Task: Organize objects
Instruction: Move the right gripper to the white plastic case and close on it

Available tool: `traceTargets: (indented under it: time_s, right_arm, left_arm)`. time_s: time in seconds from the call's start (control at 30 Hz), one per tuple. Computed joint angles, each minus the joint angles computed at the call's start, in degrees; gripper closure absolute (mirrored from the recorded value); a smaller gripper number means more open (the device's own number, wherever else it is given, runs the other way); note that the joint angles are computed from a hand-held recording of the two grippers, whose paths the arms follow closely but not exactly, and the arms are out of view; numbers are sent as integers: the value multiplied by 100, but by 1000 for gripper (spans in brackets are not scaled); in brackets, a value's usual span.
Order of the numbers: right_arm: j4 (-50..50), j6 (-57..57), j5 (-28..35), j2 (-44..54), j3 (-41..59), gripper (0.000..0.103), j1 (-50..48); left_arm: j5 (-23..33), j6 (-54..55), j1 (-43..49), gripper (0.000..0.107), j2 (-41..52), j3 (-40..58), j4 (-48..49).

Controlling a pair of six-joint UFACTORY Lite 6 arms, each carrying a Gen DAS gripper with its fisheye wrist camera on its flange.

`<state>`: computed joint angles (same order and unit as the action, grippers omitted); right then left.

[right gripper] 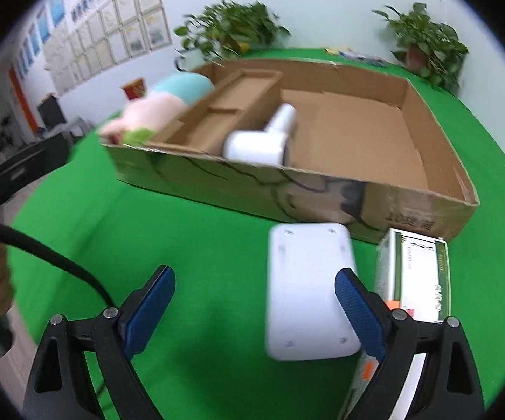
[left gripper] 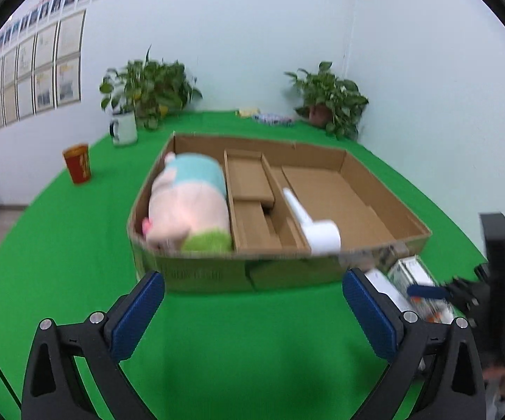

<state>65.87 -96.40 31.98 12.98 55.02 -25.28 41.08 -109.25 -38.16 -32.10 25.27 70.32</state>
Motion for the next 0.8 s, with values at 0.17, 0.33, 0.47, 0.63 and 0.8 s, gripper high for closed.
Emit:
traceTargets:
  time_s: [0.17, 0.33, 0.47, 0.63, 0.8]
  right_arm:
    - [-174, 17, -799, 635, 283, 16, 29]
    - [-407, 217, -925, 499, 123, 37, 54]
    - [-758, 710, -262, 325, -26, 38, -125]
    - [-326, 132, 610, -599, -1033, 18, -415]
    - [485, -1079, 376, -1354, -1898, 10, -436]
  left_arm:
    - [-42, -326, -145, 5, -281, -529, -31]
    - [-592, -611, 176, 5, -161, -658, 297]
    - [-1497, -340, 691, 5, -288, -765, 226]
    - [-3829, 695, 2059, 5, -4, -946, -439]
    - [-5718, 1648, 2862, 7, 1159, -891, -1277]
